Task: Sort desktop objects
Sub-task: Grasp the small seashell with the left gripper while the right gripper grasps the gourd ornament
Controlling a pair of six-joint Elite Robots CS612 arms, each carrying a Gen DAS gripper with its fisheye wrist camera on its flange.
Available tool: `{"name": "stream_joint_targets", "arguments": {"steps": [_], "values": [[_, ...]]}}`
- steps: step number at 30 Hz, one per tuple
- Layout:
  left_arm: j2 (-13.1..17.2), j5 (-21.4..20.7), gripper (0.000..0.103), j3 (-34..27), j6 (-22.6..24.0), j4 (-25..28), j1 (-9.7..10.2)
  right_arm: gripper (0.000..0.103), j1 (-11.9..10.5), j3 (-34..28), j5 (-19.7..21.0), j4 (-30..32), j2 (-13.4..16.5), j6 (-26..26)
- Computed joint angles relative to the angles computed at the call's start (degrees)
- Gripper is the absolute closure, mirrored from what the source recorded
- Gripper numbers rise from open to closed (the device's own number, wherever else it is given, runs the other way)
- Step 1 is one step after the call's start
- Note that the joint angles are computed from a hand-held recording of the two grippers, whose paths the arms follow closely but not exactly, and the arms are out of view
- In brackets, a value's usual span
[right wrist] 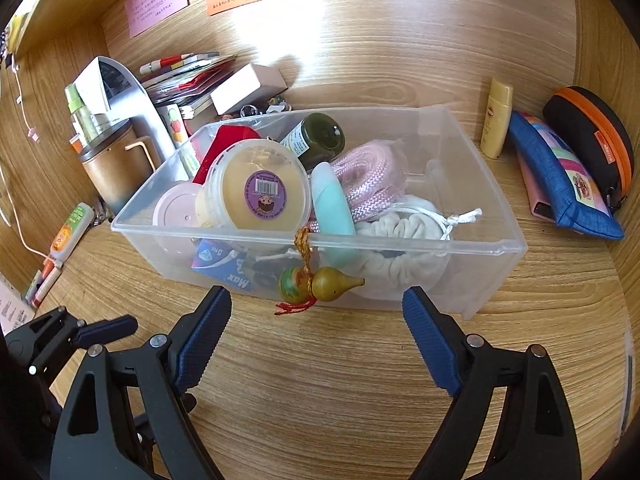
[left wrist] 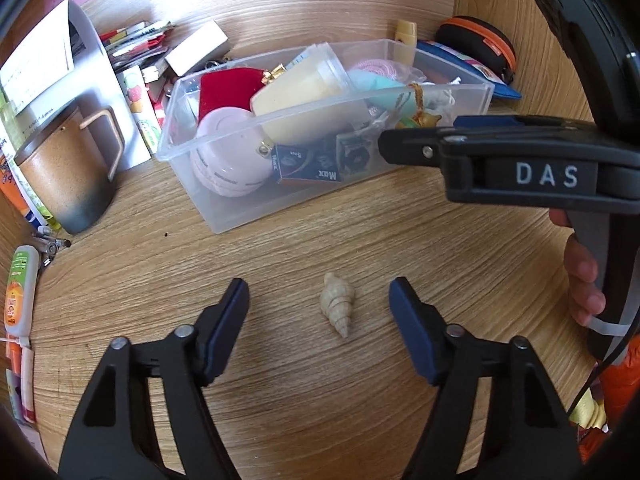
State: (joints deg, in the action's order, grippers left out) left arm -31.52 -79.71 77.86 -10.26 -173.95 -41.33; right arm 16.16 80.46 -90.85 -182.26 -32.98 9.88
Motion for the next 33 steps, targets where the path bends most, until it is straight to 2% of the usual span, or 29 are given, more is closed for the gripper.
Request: {"name": "stream_joint_targets", "arguments": {"steps": [5, 10, 17, 22, 26, 28, 33], "values": [[0.08, -1.02, 0.047, -0.15, 0.33, 0.62, 0.11, 0.034, 0.34, -0.55, -1.56, 1.03, 0.22, 0.32], [0.12, -0.25, 0.054, 0.04, 0.6, -0.06, -0.09, 0.036, 0.22, -0.45, -1.35, 0.44, 0.3, 1.88], [0.13, 0.72, 0.067, 0.48, 2.52, -1.25, -0.54, 0.059, 0.14, -0.11, -2.98, 0.65, 0.14, 3.82], [0.07, 0.76, 0.07, 0.66, 2.84, -1.44, -0.61, 0.068, -0.07, -0.07, -2.69, 1.23, 0.16, 5.0], [-0.16, 0.41, 0.08, 1.12, 1.62, -1.53, -0.42, 0.086, -0.6, -0.05, -0.27, 1.53, 0.23, 6.06], [-0.18, 0.32, 0.086, 1.22, 1.19, -1.59, -0.34, 0.088, -0.81, 0.07, 0.78, 1.06, 0.28, 6.84], [-0.25, 0.22, 0.087, 1.51, 0.56, -2.11, -0.29, 0.092, -1.01, 0.57, 2.44, -0.22, 0.2, 7.06]]}}
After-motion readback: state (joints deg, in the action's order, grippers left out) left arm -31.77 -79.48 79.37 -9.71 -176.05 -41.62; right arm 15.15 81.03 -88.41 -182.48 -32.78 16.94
